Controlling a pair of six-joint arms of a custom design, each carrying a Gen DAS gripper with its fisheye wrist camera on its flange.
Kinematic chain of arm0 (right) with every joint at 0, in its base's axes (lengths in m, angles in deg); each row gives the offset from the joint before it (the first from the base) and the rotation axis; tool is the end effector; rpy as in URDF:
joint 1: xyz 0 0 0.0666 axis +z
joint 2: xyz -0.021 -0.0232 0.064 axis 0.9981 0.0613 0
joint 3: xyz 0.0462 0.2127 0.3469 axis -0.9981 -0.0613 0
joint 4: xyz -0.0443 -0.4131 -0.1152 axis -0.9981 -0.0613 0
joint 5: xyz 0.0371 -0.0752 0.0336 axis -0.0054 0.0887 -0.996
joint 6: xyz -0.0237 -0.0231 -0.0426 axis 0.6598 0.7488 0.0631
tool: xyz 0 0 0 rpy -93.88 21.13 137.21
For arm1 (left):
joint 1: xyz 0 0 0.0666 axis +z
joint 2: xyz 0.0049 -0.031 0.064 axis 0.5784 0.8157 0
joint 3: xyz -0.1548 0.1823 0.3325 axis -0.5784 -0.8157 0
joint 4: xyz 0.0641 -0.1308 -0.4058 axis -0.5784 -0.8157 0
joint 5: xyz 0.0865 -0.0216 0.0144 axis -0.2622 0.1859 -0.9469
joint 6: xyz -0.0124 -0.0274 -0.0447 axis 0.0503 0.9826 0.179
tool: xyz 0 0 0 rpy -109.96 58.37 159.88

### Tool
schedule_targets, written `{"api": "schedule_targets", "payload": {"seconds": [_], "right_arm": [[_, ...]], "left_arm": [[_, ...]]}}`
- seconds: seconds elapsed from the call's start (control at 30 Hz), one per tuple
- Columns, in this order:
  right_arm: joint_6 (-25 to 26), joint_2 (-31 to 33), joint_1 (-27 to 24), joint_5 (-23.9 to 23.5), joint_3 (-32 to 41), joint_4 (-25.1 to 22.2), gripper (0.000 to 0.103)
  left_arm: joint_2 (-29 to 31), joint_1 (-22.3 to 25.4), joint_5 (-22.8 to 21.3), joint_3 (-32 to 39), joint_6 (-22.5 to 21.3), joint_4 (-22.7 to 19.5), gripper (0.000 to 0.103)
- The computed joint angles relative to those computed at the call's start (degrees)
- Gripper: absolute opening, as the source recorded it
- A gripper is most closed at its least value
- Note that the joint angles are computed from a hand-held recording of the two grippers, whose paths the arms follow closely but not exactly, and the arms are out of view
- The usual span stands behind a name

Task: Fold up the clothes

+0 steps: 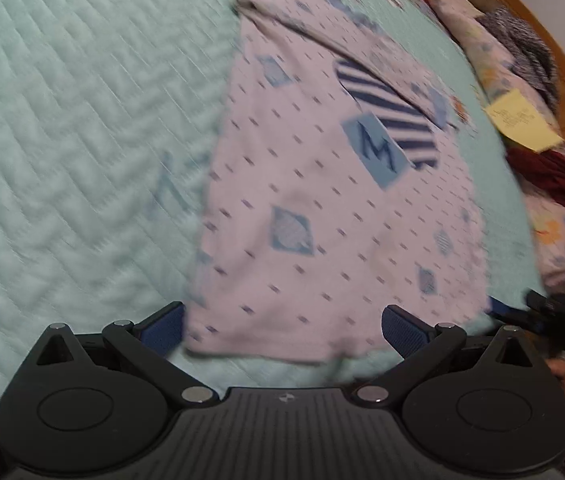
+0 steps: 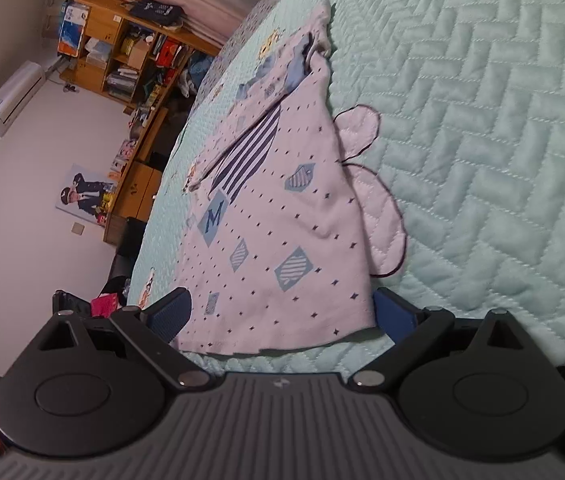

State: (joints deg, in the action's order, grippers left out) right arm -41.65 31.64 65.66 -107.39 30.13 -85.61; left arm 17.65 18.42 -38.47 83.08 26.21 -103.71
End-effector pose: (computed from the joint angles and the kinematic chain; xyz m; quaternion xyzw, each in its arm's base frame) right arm 0.4114 -0.1230 0.3195 -0.0105 0.8543 0.4872 0.1810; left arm 0.3629 -0.1222 0.3747 -0.1511 0.9364 -0.2641 0.1750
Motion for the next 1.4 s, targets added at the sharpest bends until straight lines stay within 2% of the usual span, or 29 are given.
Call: {"api": "schedule_targets", "payload": {"seconds": [0.03, 0.13, 0.23, 0.3, 0.37, 0.5, 0.6, 0.67, 0.8, 0.9, 0.97, 1.07, 1.17, 1.4], "right_arm": [[-0.25, 0.01, 0.24, 0.38, 0.09, 0.09, 0.098], [-1.62, 0.2, 0.57, 1.13, 0.54, 0.18, 0.098], [-5.1, 0.77, 0.2, 0.45, 1.09, 1.07, 0.096], [-5.33, 1.14, 0.28, 0.56, 1.36, 1.38, 0.096], [-4.31, 1.56, 0.59, 1.1, 1.88, 0.26, 0.097], [1.23, 3.93, 1.1, 1.42, 4.31, -6.34, 0.095], [4.72, 5.46, 0.98, 1.08, 5.36, -10.35, 0.086], [6.63, 6.58, 0.89, 0.68, 5.89, -13.08, 0.074], [6.32, 7.58, 0.64, 0.79, 6.47, -13.92, 0.067], [6.58, 8.3, -0.23, 0.81, 6.51, -14.36, 0.052], [6.15, 8.29, -0.77, 1.16, 6.09, -13.85, 0.038], [5.0, 8.3, -1.35, 1.62, 5.47, -12.82, 0.024], [4.03, 8.15, -1.76, 2.25, 4.73, -11.58, 0.005], [5.13, 7.86, -2.16, 2.69, 4.34, -11.19, 0.005]], "left_arm": [[0.02, 0.31, 1.94, -0.4, 0.46, 0.65, 0.102], [-0.29, 1.39, 3.9, -1.22, 2.73, 2.24, 0.102], [-0.3, 3.86, 8.02, -1.89, 6.45, 3.93, 0.102], [0.08, 4.53, 9.5, -1.93, 6.95, 4.34, 0.102], [1.14, 3.1, 7.79, -0.28, 3.15, 1.95, 0.102], [3.16, -0.62, 2.05, 2.77, -2.62, -2.2, 0.102], [3.99, -2.79, -2.36, 4.05, -3.3, -3.97, 0.102], [4.47, -4.21, -5.41, 4.8, -3.1, -5.01, 0.102], [6.24, -8.27, -13.62, 7.07, -4.69, -8.6, 0.099], [7.11, -10.58, -18.27, 7.93, -6.69, -10.4, 0.097], [7.24, -11.22, -19.44, 8.09, -7.82, -10.9, 0.096], [7.12, -11.2, -19.94, 8.21, -8.26, -11.39, 0.092], [7.03, -11.13, -20.45, 8.44, -8.18, -12.1, 0.084], [6.81, -11.1, -22.25, 8.97, -9.09, -14.0, 0.056]]}}
